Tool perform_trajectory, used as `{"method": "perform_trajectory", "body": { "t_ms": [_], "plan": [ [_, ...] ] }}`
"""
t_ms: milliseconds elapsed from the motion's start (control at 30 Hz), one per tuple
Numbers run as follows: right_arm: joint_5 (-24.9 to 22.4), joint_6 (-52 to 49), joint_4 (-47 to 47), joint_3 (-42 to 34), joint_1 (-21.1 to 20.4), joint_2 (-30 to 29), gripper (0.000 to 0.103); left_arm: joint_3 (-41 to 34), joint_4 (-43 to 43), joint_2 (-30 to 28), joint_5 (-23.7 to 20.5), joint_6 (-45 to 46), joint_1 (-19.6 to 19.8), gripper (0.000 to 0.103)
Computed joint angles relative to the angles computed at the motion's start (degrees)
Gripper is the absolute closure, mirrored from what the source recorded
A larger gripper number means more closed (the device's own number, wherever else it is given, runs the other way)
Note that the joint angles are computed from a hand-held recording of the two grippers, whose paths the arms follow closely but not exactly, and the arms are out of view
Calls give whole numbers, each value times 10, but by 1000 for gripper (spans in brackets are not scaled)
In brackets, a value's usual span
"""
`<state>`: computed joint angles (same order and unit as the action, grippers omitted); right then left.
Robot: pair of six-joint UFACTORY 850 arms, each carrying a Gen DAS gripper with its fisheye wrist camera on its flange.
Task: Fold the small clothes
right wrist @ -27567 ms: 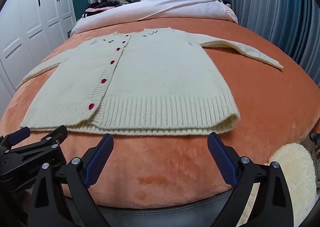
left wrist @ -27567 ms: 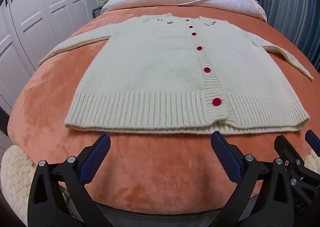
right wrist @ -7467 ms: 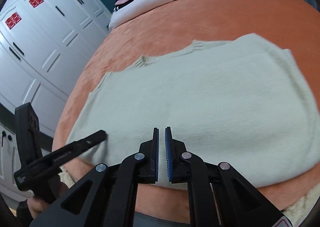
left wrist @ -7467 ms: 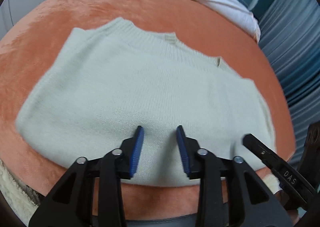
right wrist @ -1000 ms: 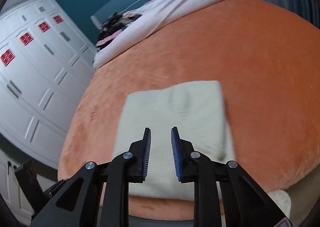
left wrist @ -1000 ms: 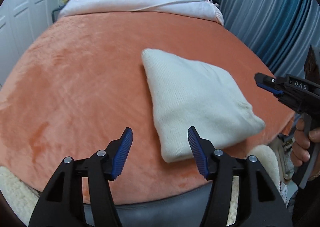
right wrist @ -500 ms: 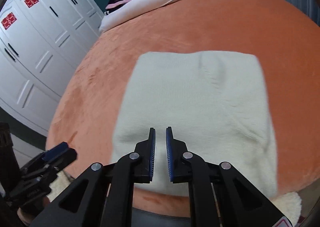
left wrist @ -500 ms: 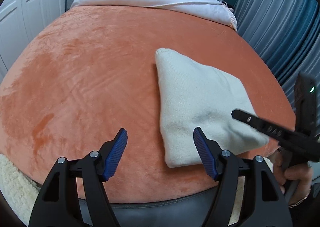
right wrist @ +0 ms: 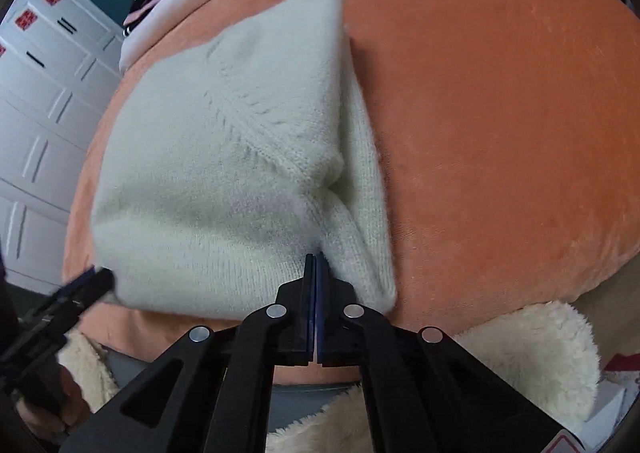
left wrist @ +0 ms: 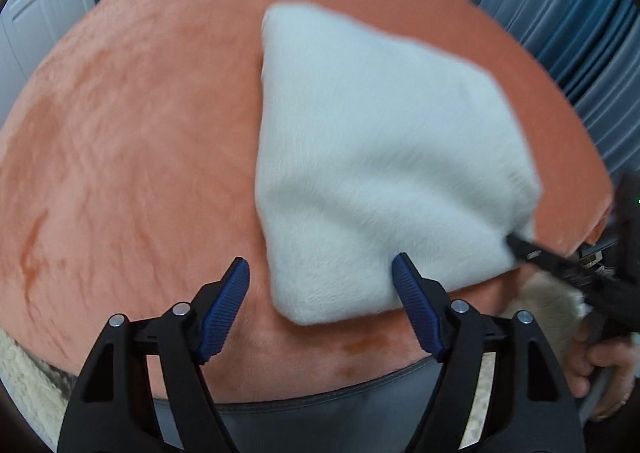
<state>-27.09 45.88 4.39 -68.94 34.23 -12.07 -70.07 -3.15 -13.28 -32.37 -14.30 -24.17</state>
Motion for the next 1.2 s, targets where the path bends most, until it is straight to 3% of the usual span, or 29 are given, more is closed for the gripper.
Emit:
{"method": "perform_trajectory", "body": {
  "t_ms": [133, 367, 567, 733, 833, 900, 967, 1033, 1100, 1200],
  "plan": [
    [-26, 11, -12, -12, 0, 4, 103, 4, -59, -6, -2, 29, 18, 25],
    [5, 109, -121, -5, 7, 44, 88, 4, 12, 19, 0, -10, 3, 27],
    [-14, 92, -141, -86, -5, -24, 89, -2, 48, 16, -7, -38, -1, 27],
    [-101, 38, -132, -189, -15, -125, 96, -6, 60, 9, -11, -53, -1, 26],
    [-134, 20, -131, -228, -19, -151, 97, -4, 80, 11, -7, -66, -6, 26],
    [-129, 20, -124, -221, -20, -138, 97, -4, 87, 13, -7, -71, -7, 26],
    [-92, 44, -130, -180, -19, -104, 91, -5, 66, 13, -9, -58, -3, 26],
    [-53, 101, -161, -125, -14, -58, 68, -7, 55, 12, -14, -56, -1, 26],
    [-33, 162, -197, -87, -8, -30, 55, -9, 42, 13, -17, -50, 1, 26],
    [-22, 196, -205, -44, -6, 3, 53, -11, 12, 18, -11, -28, 3, 21]
  ]
}}
